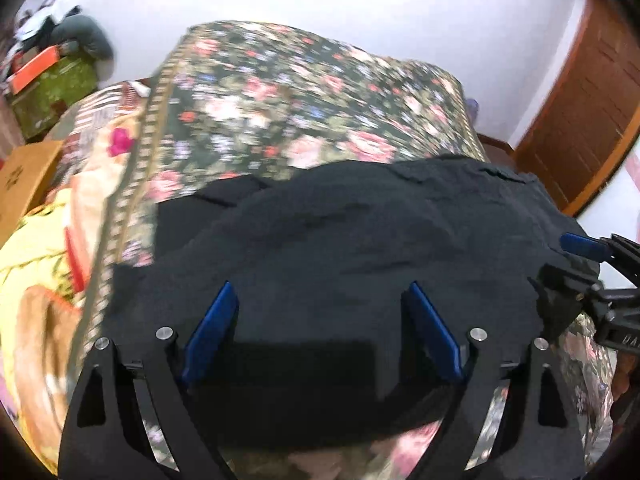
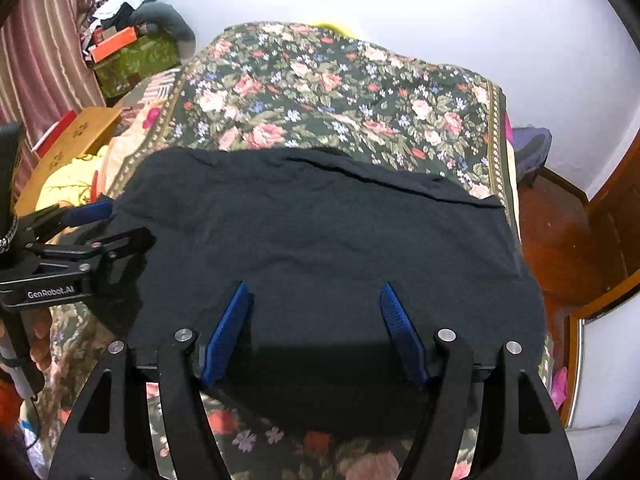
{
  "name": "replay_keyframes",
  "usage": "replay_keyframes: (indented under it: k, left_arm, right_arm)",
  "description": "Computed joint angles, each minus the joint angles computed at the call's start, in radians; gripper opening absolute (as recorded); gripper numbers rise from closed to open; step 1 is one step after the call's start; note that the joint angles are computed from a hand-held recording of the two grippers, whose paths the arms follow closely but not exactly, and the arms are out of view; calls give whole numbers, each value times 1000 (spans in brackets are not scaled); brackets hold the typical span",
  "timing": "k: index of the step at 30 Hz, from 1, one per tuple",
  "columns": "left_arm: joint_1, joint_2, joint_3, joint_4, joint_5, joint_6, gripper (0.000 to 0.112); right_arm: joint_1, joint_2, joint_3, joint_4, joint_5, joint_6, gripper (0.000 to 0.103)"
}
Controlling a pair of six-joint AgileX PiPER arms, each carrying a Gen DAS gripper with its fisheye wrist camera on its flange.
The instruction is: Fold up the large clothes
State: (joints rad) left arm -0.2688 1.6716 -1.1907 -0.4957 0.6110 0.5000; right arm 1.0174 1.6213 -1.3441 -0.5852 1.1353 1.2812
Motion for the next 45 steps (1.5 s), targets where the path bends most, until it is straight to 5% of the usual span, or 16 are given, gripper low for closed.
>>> replay_keyframes:
  k: [13, 26, 31, 35, 36, 39, 45]
  left_arm:
    - [423, -18, 144, -281, 91, 99, 87]
    - [493, 335, 55, -630, 444, 220, 88]
    - [450, 386, 24, -735, 373, 236, 90]
    - [377, 293, 77, -755, 183, 267, 56]
    - [338, 239, 89, -703, 99, 238, 42]
    - [272, 131, 91, -517, -29, 118, 27]
    - [315, -85, 107, -441, -33, 107, 18]
  right_arm:
    - [63, 131, -183, -69, 64, -32, 65]
    - [38, 209, -168, 0, 40, -71, 72]
    - [41, 196, -141, -7, 12, -45, 73]
    - [31, 209, -175, 23, 29, -66, 73]
    - [28, 214, -193, 35, 43, -72, 73]
    - [21, 199, -210, 59, 38, -68, 73]
    - [44, 213, -266, 57, 9, -54, 73]
